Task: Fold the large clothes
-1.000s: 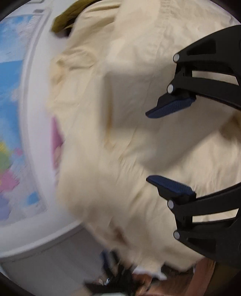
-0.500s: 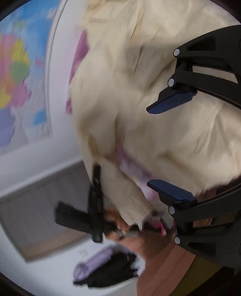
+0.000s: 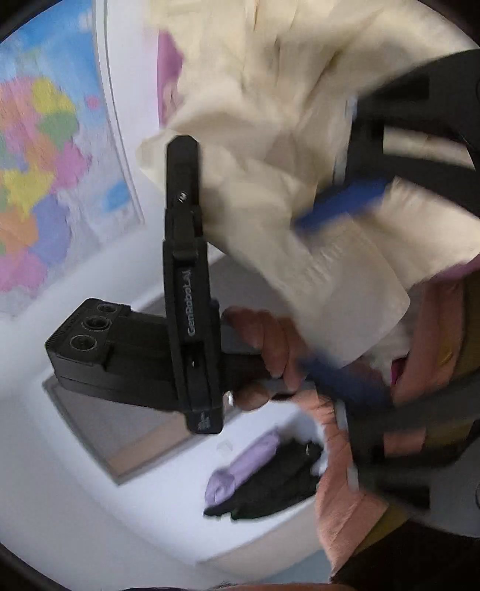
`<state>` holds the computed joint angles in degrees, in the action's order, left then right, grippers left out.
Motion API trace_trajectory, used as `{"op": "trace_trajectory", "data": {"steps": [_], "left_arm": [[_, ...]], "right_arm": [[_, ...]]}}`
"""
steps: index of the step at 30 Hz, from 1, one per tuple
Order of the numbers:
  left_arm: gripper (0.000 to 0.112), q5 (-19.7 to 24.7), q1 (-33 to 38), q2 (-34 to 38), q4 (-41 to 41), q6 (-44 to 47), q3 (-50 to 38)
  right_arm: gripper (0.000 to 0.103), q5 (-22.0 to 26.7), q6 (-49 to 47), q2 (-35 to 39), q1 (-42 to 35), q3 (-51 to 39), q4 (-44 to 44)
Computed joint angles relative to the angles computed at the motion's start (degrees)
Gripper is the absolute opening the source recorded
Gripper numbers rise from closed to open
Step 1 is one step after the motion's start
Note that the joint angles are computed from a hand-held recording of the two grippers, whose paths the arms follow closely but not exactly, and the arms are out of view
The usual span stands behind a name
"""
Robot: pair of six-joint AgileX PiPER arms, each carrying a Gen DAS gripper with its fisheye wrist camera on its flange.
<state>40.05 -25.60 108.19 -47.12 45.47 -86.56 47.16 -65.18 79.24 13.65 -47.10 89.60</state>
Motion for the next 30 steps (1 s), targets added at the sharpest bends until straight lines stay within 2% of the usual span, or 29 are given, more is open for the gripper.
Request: {"op": "trace_trajectory", "data": {"steps": [1,2,3,4,6,7,9,10,11,12,15,16,18,19,20,21,22,26,30], "left_arm": [[0.011,2.52,-1.06,1.67,-0.04,-0.56,-2.45],[0.024,4.12,-1.21,2.19,-1.43,0.76,-3.11],[0.033,4.72,-1.01,1.90,-3.31,2.82,-2.61],[0.038,4.09,-0.72,0.84,-7.26,7.17,-0.96],[0.066,3.14,1.16,-2.32,-17.33,17.89,4.11],[0.067,3.12,1.99,-3.04,-21.05,21.41,5.82],[0.067,0.72,3.59,-5.04,-26.27,26.99,9.82],[0.067,-0.68,4.12,-5.52,-27.28,28.08,11.09],[0.067,-2.79,4.55,-5.86,-28.44,29.54,12.70],[0.067,-5.43,4.62,-5.83,-28.16,29.68,13.78],[0.067,-10.19,4.81,-4.07,-23.57,25.57,14.55],[0.067,-11.91,4.74,-3.37,-21.42,23.45,14.80],[0.067,-13.99,5.21,-2.22,-19.51,20.98,15.42],[0.067,-13.93,5.91,-2.09,-19.83,21.34,15.72],[0.068,-14.49,6.46,-2.21,-20.81,22.54,16.54],[0.068,-15.02,7.01,-2.46,-21.95,23.95,17.41],[0.068,-15.16,7.44,-2.74,-22.23,24.28,17.80],[0.072,-13.78,9.20,-4.11,-25.84,29.56,20.22],[0.073,-13.12,7.62,-2.85,-23.06,29.73,19.98]], "right_arm": [[0.006,1.24,2.33,-2.43,-2.86,1.50,-2.36],[0.001,1.49,3.77,-5.37,-5.56,3.20,-4.05],[0.001,2.86,5.05,-8.36,-9.27,4.83,-5.64],[0.001,5.55,6.59,-11.28,-14.56,6.16,-7.44],[0.001,9.30,10.03,-15.88,-24.46,7.61,-11.16],[0.001,10.87,12.41,-17.48,-29.44,7.40,-14.84],[0.009,11.68,16.79,-18.33,-33.66,7.08,-21.21],[0.035,10.80,17.55,-17.83,-33.26,7.49,-22.49],[0.076,9.29,17.91,-17.72,-32.39,8.79,-22.69],[0.085,6.21,18.57,-17.38,-29.82,10.11,-22.19],[0.085,-0.48,14.06,-10.46,-19.95,12.40,-17.64],[0.085,-1.31,10.98,-6.14,-17.02,12.66,-13.56],[0.081,-0.75,5.98,-0.06,-13.34,12.65,-7.82],[0.069,-0.78,4.17,2.68,-11.46,11.60,-6.40],[0.038,1.07,2.21,5.06,-10.49,9.99,-6.12],[0.016,2.85,0.72,5.40,-10.84,9.25,-6.97],[0.007,2.35,1.53,4.42,-10.90,8.54,-8.73],[0.004,4.05,13.49,-6.47,-21.52,2.95,-24.58],[0.004,7.75,25.96,-9.98,-32.51,-5.72,-42.94]]}}
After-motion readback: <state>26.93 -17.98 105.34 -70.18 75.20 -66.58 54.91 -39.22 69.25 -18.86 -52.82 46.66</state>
